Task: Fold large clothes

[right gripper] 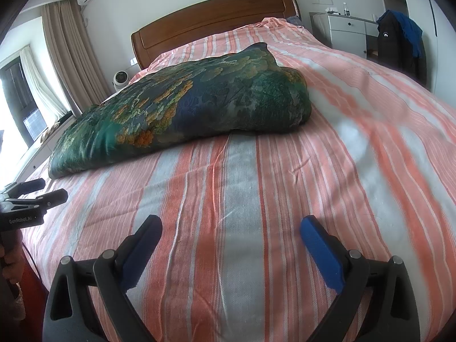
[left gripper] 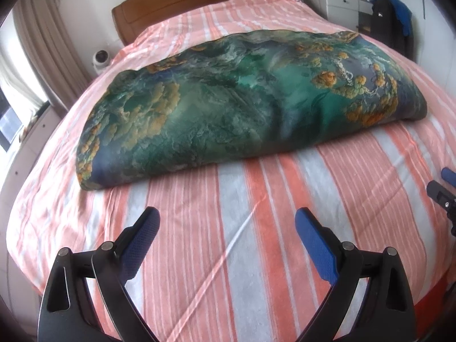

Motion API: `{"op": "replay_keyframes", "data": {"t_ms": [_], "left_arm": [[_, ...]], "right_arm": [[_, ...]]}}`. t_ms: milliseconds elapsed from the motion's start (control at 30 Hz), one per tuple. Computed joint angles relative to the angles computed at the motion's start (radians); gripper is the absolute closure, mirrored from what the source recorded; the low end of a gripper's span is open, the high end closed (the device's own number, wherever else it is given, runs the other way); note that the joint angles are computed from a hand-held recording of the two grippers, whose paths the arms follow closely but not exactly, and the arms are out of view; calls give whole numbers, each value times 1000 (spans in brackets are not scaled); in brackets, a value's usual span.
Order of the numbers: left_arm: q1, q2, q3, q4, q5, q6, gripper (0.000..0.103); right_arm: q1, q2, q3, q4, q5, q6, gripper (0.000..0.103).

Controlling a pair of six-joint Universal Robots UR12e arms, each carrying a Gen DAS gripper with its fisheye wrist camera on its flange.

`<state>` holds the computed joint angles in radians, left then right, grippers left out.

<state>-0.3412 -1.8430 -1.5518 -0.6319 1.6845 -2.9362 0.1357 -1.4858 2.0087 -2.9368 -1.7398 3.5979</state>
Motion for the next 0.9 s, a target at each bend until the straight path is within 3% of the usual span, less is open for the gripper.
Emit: {"op": "replay_keyframes", "data": {"t_ms": [167, 600, 767, 867, 900], "left_arm": [[9, 2, -12, -2, 0, -10, 7], [-5, 2, -33, 10, 39, 11, 7], [2, 10, -40, 11, 21, 1, 6], [12, 14, -40, 23, 16, -2, 7], [17, 16, -42, 34, 13, -8, 7]], "right_arm": [[9, 8, -8, 15, -23, -17, 5], [0, 3, -4, 7, 9, -16, 4], [-2, 2, -3, 10, 10, -17, 4], [-11, -11, 1, 3, 40, 28, 4], [-24, -18, 9, -39, 75, 64, 4]]}}
